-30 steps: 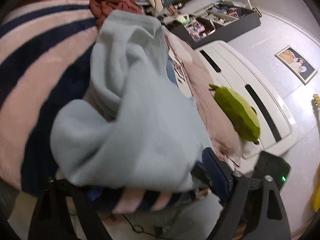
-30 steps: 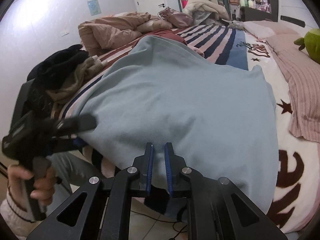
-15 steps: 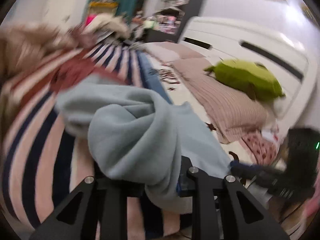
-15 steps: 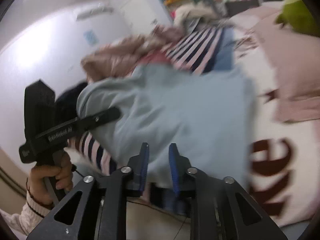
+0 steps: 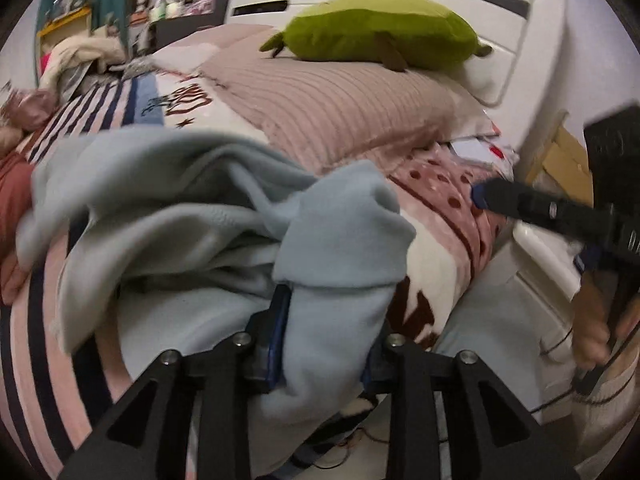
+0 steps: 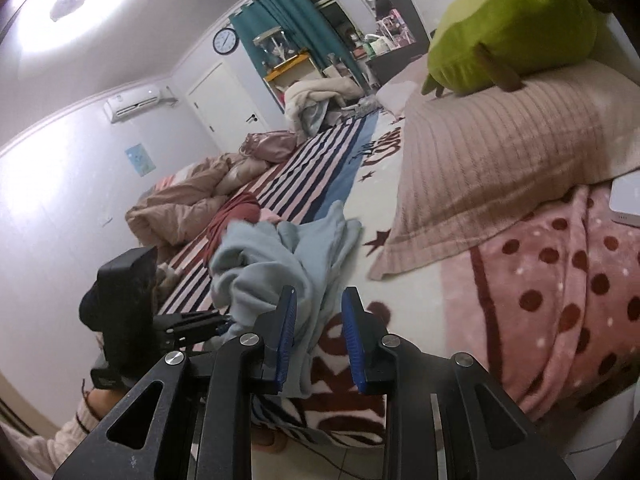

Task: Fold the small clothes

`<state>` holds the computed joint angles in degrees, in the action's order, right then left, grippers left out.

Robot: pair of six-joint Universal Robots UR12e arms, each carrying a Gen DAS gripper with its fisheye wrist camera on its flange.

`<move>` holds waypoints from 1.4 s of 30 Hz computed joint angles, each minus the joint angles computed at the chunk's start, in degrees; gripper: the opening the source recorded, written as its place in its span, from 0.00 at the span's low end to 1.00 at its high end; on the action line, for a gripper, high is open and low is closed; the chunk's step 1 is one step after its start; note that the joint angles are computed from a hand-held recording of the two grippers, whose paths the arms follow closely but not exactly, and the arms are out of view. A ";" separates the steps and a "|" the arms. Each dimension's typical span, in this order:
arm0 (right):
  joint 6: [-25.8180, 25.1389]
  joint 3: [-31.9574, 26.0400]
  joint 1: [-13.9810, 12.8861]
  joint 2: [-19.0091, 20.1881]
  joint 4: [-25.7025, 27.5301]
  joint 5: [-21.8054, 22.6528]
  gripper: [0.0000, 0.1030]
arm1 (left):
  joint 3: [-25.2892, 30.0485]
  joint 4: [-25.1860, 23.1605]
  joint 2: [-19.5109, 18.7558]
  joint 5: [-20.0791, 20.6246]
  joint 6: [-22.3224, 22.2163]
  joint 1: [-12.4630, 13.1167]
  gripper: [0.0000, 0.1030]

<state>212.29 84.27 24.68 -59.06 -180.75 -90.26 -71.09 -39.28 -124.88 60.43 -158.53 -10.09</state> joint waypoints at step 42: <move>4.53 -2.57 -0.48 0.75 3.92 0.33 0.09 | -1.80 -1.74 0.76 -0.90 10.54 -0.67 0.17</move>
